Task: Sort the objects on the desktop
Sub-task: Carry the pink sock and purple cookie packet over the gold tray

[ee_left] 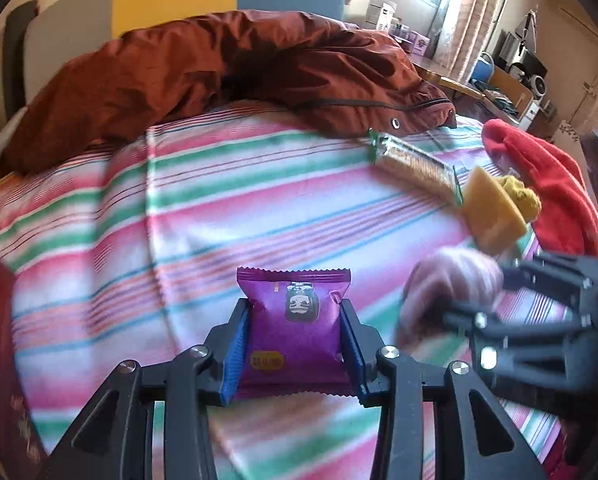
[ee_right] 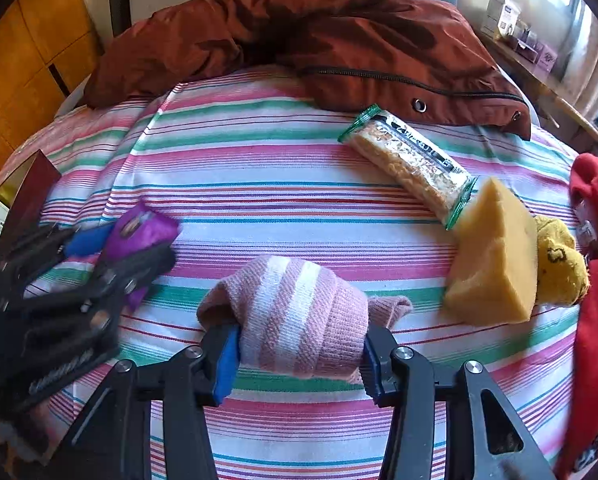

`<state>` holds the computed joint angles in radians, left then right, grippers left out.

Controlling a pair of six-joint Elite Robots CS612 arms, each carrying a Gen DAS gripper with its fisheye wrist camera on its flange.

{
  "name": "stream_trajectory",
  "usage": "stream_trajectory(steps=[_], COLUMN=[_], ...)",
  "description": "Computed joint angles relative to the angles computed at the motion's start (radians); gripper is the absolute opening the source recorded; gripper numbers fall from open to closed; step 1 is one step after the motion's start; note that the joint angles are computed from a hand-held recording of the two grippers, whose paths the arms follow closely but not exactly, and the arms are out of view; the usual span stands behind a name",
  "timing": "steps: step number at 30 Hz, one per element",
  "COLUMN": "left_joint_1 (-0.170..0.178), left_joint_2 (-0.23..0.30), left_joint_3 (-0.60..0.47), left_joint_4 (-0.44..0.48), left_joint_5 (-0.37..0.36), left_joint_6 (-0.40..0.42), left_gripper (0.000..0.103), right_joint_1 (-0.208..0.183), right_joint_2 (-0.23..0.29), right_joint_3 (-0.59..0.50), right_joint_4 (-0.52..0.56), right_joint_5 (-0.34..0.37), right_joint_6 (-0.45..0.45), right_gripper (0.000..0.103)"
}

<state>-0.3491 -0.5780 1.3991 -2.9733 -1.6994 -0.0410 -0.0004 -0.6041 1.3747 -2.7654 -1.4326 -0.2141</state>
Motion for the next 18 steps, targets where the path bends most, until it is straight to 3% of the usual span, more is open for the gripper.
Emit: stream_trajectory(steps=[18], left_joint_1=[0.013], left_joint_2=[-0.158], left_joint_3=[0.244], left_joint_4=[-0.277], left_joint_5=[0.133], left_joint_6=[-0.027], left_gripper=[0.042], right_joint_1=[0.012], right_joint_2=[0.001], right_joint_3=[0.018], right_joint_4=[-0.054], right_joint_5=[-0.052], right_joint_6=[-0.026], right_gripper=[0.050])
